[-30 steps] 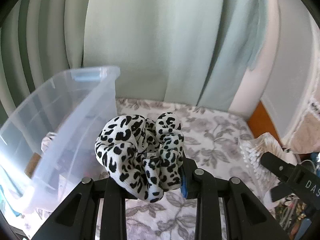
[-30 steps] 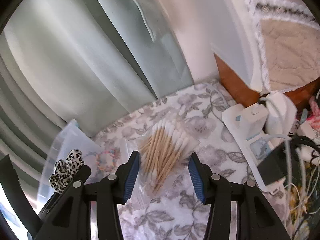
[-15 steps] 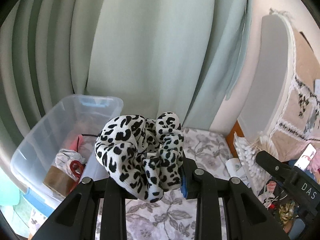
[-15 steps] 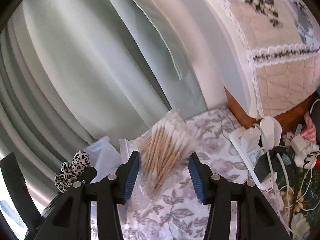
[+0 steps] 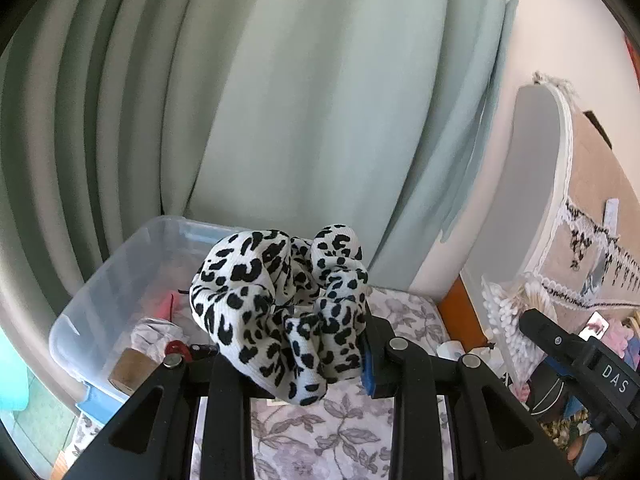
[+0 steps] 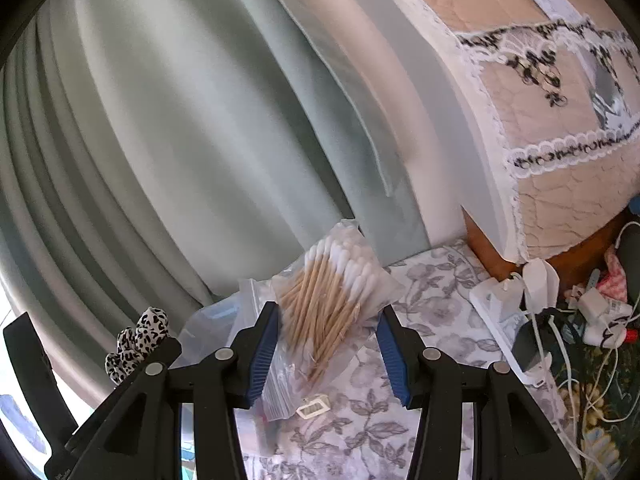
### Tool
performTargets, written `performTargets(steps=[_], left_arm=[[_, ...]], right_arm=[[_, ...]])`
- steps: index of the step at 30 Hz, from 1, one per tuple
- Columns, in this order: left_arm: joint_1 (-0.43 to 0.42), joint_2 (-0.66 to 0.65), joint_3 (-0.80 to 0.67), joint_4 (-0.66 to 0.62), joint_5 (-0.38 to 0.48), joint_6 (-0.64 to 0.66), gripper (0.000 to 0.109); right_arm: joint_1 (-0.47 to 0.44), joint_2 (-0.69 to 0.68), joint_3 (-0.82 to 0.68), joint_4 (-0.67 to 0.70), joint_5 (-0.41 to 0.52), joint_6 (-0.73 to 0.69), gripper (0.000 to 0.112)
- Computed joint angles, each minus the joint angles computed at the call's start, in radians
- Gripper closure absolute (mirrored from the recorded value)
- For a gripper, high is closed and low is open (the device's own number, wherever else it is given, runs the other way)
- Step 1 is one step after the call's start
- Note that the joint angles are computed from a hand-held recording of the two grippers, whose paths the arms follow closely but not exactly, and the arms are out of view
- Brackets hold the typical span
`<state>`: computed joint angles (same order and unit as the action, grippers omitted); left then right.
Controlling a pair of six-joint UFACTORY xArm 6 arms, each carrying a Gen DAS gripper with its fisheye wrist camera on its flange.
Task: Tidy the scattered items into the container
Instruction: 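Carry the scrunchie with the left gripper while the right gripper carries the swab bag over the box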
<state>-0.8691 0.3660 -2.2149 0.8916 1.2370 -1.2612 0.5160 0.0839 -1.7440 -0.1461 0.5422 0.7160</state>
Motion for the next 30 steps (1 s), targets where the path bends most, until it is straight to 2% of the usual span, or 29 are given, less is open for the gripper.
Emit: performTargets(steps=[16, 24, 30], left_arm=[[0.052, -0.232, 0.304, 0.032, -0.044, -0.152, 0.079], [0.099, -0.346, 0.46, 0.02, -0.076, -0.231, 0.079], [0.134, -0.426, 0.573, 0.015, -0.107, -0.284, 0.079]], right_arm=[[0.094, 0.134, -0.219, -0.031, 0.09, -0.054, 0.06], [0.15, 0.269, -0.418, -0.013, 0.186, -0.121, 0.06], [0.191, 0.417, -0.642, 0.008, 0.29, -0.177, 0.06]])
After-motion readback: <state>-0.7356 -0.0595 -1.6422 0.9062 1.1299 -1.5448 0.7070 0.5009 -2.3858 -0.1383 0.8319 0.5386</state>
